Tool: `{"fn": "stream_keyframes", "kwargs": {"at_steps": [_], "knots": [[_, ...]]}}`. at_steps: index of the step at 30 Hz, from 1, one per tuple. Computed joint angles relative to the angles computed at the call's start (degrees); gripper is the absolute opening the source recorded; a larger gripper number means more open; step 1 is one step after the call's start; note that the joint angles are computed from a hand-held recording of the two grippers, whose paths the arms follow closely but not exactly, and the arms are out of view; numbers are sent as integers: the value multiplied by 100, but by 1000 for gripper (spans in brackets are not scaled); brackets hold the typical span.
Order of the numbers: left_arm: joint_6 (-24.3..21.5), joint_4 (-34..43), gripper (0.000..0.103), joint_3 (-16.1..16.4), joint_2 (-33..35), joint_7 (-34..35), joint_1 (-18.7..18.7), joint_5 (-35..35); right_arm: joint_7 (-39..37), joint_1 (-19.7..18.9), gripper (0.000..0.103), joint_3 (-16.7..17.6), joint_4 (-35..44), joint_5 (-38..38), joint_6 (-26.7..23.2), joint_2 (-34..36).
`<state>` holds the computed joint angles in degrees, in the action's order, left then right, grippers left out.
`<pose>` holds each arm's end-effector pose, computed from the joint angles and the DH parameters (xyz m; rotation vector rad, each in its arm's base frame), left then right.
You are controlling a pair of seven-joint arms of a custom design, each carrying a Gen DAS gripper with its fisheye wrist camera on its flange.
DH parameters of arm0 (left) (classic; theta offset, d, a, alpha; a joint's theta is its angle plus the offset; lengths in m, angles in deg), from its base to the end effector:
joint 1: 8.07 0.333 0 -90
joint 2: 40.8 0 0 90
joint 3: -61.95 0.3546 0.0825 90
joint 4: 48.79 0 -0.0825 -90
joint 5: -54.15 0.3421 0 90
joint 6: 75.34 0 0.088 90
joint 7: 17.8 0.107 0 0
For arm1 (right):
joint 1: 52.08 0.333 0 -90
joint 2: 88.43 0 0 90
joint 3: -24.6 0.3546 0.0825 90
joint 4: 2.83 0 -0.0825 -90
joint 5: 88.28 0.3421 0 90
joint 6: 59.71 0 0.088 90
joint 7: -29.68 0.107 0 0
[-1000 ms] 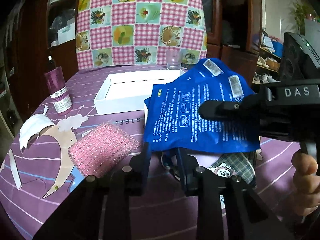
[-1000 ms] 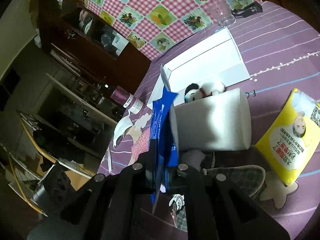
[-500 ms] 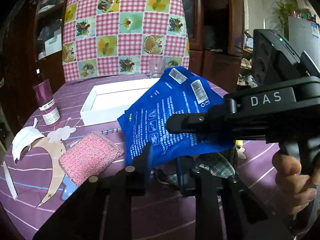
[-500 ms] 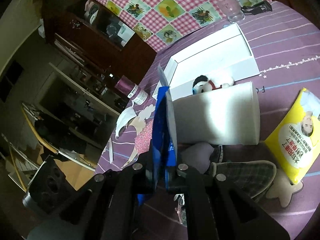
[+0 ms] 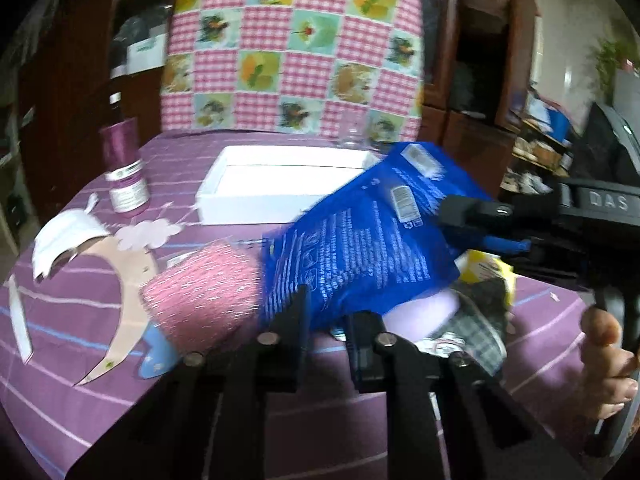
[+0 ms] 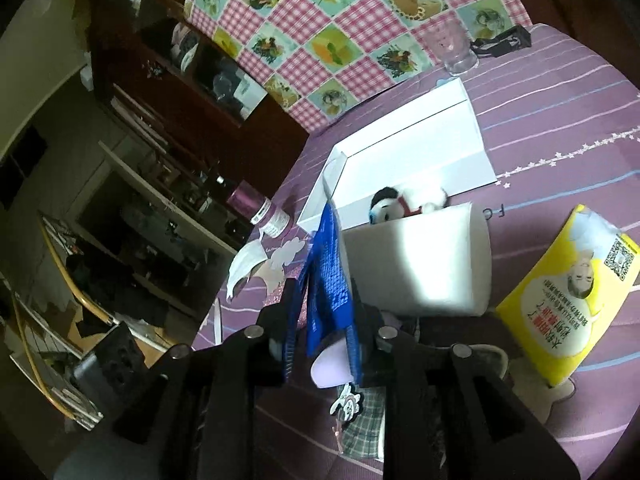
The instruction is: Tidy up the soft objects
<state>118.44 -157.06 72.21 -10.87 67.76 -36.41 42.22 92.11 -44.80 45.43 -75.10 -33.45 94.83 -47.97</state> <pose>0.6405 -0.2093 0.4160 -1.6137 1.7486 -1.0442 0.7284 0.2485 0.4741 -1.4848 1.4140 0.1931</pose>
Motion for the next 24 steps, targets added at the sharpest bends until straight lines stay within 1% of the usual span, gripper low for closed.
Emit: {"fn": "stream_keyframes", "kwargs": {"at_steps": [1, 2, 3, 5, 6, 8, 9, 13, 14, 17, 20, 21, 23, 24], "knots": [[15, -19, 2, 216, 12, -72, -167, -158, 122, 59, 24, -91, 3, -75, 60, 4], [44, -49, 2, 347, 12, -122, -263, -271, 257, 100, 24, -165, 17, -154, 101, 22], [37, -58, 2, 473, 23, -171, -350, -393, 301, 74, 24, -142, 30, -149, 129, 52], [-90, -30, 2, 619, 39, -252, -434, -527, 293, -21, 24, -20, 105, -78, 93, 133], [-116, -25, 2, 615, 37, -283, -419, -508, 239, -79, 21, 51, 109, -17, 67, 152], [18, -86, 2, 334, -14, -271, -182, -328, 50, -169, 18, 188, 126, 148, 43, 183], [106, -116, 2, 263, -25, -235, -137, -276, -44, -180, 14, 216, 117, 203, 55, 180], [38, -64, 2, 232, -10, -187, -105, -356, -191, -175, 2, 220, 166, 336, -16, 211], [21, -56, 2, 236, -7, -208, -104, -374, -211, -173, 2, 219, 139, 388, 4, 200], [54, -56, 2, 369, 7, -255, -214, -432, -412, -243, 1, 300, 145, 610, -36, 215], [143, -71, 2, 499, 22, -178, -357, -498, -877, -359, 1, 451, 66, 1018, -58, 158], [157, -67, 1, 586, 37, -135, -446, -550, -961, -349, 1, 434, 66, 1100, -79, 140], [173, -37, 1, 895, 94, -36, -740, -734, -1149, -294, 1, 374, 12, 1228, -20, 64], [167, -18, 1, 1000, 115, 16, -841, -807, -1221, -262, 1, 339, 8, 1264, -9, 37]]}}
